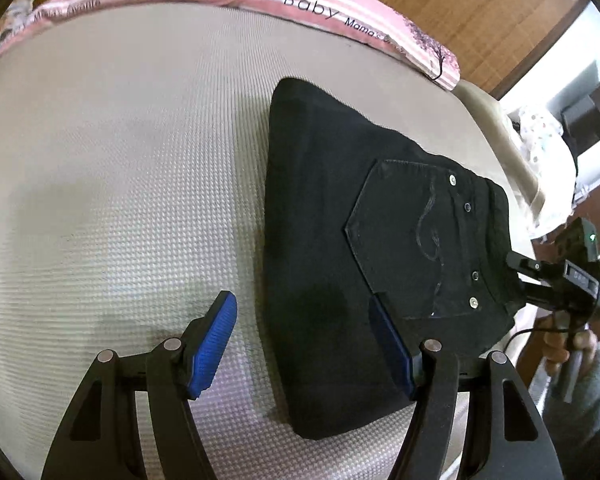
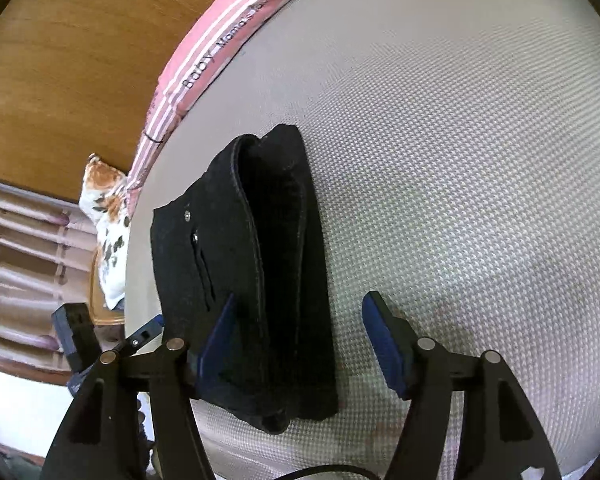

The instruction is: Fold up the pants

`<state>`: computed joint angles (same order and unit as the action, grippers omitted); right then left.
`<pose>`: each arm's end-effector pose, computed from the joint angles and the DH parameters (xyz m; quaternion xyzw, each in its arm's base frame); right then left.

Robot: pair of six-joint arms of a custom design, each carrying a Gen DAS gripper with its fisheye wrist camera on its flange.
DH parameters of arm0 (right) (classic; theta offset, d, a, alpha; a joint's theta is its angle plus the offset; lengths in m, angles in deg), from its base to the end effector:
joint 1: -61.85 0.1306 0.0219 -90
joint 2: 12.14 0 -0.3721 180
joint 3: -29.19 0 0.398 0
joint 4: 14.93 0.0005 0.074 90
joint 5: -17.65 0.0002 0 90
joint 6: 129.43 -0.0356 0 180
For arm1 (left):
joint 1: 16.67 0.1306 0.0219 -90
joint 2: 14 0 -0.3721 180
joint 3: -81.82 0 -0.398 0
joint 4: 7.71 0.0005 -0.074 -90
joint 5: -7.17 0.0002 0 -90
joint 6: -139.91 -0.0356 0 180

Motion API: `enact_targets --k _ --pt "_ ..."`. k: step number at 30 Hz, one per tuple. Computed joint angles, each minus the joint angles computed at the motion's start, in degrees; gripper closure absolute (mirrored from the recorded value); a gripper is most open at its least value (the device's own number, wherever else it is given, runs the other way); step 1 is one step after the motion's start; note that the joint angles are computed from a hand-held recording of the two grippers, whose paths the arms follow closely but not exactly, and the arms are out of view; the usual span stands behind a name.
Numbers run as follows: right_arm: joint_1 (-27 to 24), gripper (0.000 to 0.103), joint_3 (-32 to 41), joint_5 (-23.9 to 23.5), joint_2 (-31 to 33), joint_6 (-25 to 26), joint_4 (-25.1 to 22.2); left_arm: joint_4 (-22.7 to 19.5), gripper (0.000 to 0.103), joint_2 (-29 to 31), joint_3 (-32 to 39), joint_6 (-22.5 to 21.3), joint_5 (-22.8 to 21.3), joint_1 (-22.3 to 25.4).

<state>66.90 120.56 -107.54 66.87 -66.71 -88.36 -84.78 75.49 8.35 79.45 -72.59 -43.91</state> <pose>0.3862 0.0542 0.4907 0.1038 0.9202 0.3474 0.1472 0.4000 -0.2136 0.5248 0.0038 0.9624 -0.1983 0.1856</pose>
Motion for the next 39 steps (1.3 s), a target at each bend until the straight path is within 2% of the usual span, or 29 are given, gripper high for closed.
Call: enact_targets --k 7,14,19,21,23,26,27,28,30,34,39 --pt "-1.1 0.04 -1.1 -4.3 0.4 2.6 1.9 1.5 0.034 0.8 -0.4 1.9 4.7 1.1" --pt "-1.0 0.04 -1.3 -11.0 2.3 6.3 3.4 3.2 0.034 1.8 -0.1 1.4 10.8 2.7" --pt "-0.7 0.04 -0.5 -13.9 4.1 6.6 4.4 7.7 0.031 2.6 -0.8 3.0 14.7 4.0" --pt "-0.3 0.041 0.1 -14.1 4.8 6.8 4.7 8.6 0.031 3.0 -0.6 2.9 14.7 4.0" --pt "0.2 0.044 0.6 -13.7 5.6 6.1 5.5 8.2 0.031 3.8 0.5 2.1 13.3 3.5" --pt "0.8 0.057 0.1 -12.5 5.7 3.1 8.0 6.2 0.032 5.6 3.1 0.7 9.3 1.9" --pt "1.0 0.059 -0.1 -12.0 5.7 2.0 8.8 4.5 0.037 6.4 4.6 -0.1 6.3 0.9" --pt "1.2 0.06 -0.4 -11.5 5.4 1.1 9.5 3.6 0.046 6.7 5.2 -0.7 4.3 0.4" --pt "2.1 0.062 -0.6 -8.9 4.6 0.0 10.1 1.5 0.053 7.5 6.8 -1.8 -0.3 -1.0" --pt "4.0 0.067 0.3 -3.5 3.5 -2.0 9.8 -0.1 0.068 7.9 8.2 -2.0 -4.4 -2.2" --pt "6.2 0.073 3.0 1.3 3.6 -4.3 8.4 -1.6 0.08 7.7 9.4 -3.1 -8.3 -3.4"
